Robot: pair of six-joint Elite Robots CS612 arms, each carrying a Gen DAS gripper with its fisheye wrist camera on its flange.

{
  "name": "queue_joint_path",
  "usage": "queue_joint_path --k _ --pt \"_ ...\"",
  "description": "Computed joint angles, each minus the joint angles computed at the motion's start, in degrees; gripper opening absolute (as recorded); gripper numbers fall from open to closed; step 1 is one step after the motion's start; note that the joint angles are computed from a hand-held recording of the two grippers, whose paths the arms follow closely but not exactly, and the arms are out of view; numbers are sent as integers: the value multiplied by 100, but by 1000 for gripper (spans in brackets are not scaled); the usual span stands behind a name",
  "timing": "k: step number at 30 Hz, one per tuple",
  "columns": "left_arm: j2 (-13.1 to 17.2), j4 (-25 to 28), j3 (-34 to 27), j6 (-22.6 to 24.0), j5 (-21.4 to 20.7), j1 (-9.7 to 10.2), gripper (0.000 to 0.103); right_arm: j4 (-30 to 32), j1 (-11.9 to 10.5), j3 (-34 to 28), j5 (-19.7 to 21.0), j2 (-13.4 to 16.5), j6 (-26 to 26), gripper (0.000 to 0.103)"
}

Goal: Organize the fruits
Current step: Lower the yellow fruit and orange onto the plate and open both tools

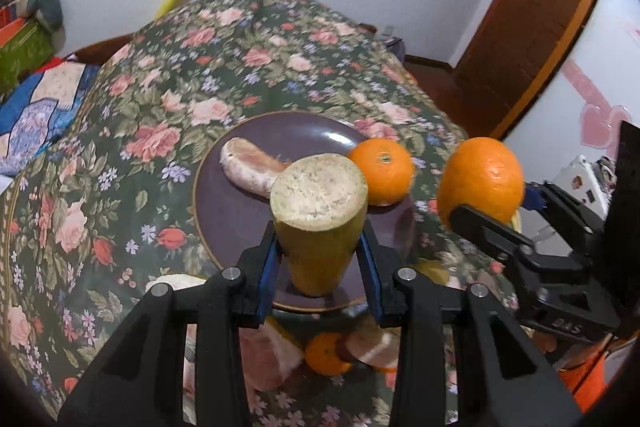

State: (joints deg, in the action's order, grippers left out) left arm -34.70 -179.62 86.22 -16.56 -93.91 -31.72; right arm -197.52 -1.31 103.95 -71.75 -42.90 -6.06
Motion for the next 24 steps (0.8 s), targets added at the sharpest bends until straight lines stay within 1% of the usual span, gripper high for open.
queue_joint_path --k 4,9,10,11,12,13,14,15,16,19,22,24 --pt "68 31 -120 -123 -96 70 37 72 41 -90 -29 39 -139 65" --pt "133 115 -274 -211 137 88 40 161 77 -225 -15 99 -203 65" --pt "140 179 -310 -237 251 80 44 189 83 -254 2 111 -215 65" --pt "148 252 -345 -224 355 72 55 209 87 -276 8 120 -231 65" --pt "151 256 -354 -220 414 68 61 227 94 -298 7 129 -253 65" --pt "155 206 -352 -235 447 67 71 242 101 -315 4 135 -279 65" --pt "160 117 -340 -243 471 66 75 247 105 -327 1 142 -294 65" --pt "154 55 -323 -188 522 54 77 253 109 -338 0 146 -302 65" --pt "148 26 -313 -112 565 43 79 263 109 -348 1 151 -309 65" --pt "129 -93 -267 47 776 2 79 309 108 -370 -1 156 -322 65" --pt "111 -158 -213 5 815 22 79 383 114 -393 8 157 -328 65" --pt "93 -195 -159 -44 911 33 79 431 122 -426 41 165 -350 65"
